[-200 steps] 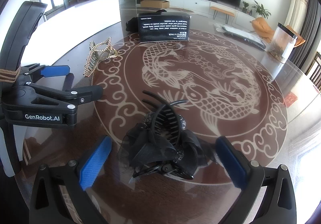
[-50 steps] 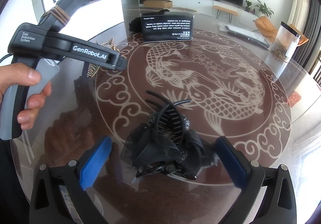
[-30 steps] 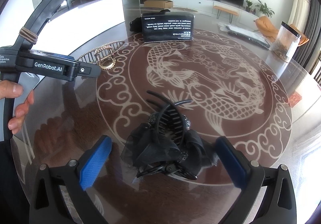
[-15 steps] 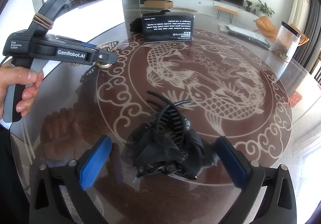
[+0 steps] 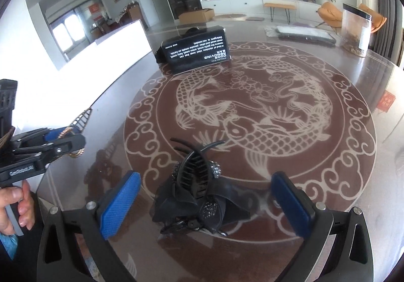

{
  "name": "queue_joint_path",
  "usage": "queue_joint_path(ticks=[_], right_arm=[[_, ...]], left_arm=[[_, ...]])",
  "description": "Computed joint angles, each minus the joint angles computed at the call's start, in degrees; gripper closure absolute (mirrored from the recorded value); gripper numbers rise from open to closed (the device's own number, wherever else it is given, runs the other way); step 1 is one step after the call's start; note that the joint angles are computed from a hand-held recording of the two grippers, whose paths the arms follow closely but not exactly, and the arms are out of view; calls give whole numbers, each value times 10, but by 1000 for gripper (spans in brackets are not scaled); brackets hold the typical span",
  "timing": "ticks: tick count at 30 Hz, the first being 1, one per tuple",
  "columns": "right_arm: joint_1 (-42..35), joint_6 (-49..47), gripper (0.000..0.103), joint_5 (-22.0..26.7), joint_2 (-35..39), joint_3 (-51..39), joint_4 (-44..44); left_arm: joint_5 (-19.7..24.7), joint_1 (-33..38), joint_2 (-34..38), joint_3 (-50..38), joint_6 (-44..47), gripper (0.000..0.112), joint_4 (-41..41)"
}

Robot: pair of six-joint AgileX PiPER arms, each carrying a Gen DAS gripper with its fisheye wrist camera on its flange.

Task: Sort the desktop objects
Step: 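Close the left tool on the gold pearl claw clip, then carry both clips over the white bin and open both tools to drop them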

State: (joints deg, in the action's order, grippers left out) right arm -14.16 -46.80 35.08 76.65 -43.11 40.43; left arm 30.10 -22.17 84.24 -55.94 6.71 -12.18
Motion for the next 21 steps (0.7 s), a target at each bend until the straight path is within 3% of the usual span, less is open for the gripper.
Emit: queue_joint_path(ticks=[3, 5, 6, 7, 11, 15, 21], right_arm=[[45, 63, 2, -24, 7, -10, -90], [49, 51, 28, -34, -11, 5, -103], [54, 55, 55, -39, -21, 10, -119], [51, 50, 63, -34, -27, 11, -120], [29, 54, 64, 13, -37, 3, -111], [65, 90, 64, 53, -74, -39, -121], [249, 214, 64, 86, -23, -221, -160]], left_arm=[[5, -1, -30, 14, 3, 66, -10], [11, 6, -57, 24, 10, 66, -20], [17, 11, -69, 27, 15, 66, -27], [23, 20, -79, 28, 24, 66, -38], [61, 68, -121, 28, 69, 66, -91], [134, 171, -150, -2, 152, 66, -160], [225, 379, -126, -96, 244, 66, -201]])
